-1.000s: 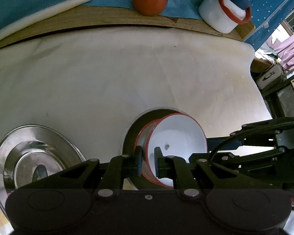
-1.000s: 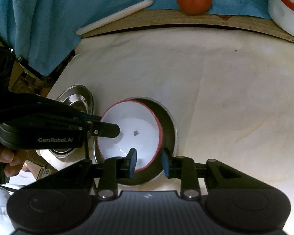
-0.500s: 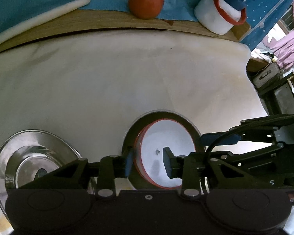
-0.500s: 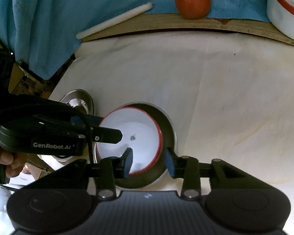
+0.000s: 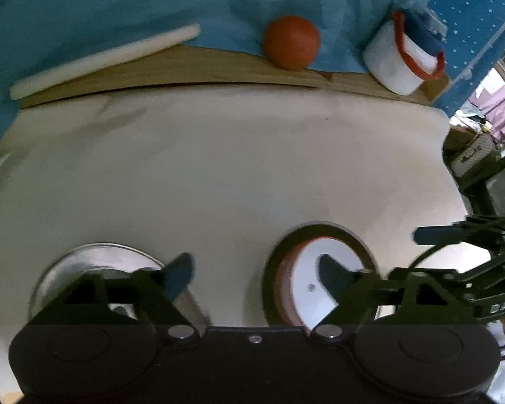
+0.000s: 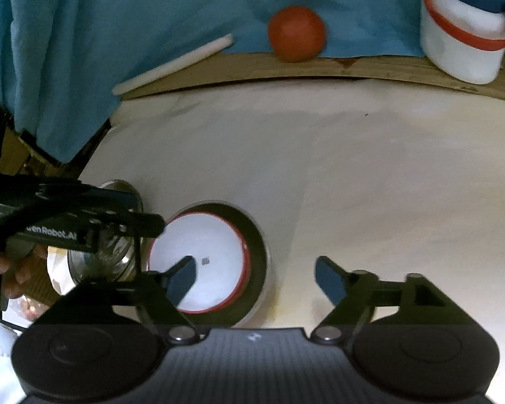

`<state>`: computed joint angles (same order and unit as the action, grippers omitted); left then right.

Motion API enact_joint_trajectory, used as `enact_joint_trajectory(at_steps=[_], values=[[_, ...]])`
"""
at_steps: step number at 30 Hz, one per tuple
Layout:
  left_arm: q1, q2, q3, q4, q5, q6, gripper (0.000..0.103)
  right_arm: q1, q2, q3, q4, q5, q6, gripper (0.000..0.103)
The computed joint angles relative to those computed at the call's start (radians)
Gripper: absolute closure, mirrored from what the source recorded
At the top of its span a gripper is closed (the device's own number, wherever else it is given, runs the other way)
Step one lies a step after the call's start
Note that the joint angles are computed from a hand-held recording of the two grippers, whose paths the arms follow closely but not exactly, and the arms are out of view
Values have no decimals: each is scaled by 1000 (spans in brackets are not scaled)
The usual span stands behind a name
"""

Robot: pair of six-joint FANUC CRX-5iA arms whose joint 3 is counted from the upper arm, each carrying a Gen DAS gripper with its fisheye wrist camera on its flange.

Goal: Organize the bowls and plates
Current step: 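Open both grippers and release the white bowl inside the other white bowl, then move both tools back to the rim of the nested bowl stack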

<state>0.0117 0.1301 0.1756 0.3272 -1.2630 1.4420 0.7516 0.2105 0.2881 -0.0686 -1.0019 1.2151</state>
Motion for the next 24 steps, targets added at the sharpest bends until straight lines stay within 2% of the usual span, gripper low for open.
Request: enact_joint_trajectory(at_steps=[1,5,15,24], values=[[0,-2,5,-18,3,3,7,-2,-4,-5,4,5,-4,14],[4,-3,17,-60,-3,1,2,-5,-11,-20,20,19,-32,1],[3,23,40,-122,-72,-38,1,-15,-5,-53,75,0,-129,0],[-19,34,49,-149,-79,-96,1,-10,-3,-78,102,-19,-184,0]])
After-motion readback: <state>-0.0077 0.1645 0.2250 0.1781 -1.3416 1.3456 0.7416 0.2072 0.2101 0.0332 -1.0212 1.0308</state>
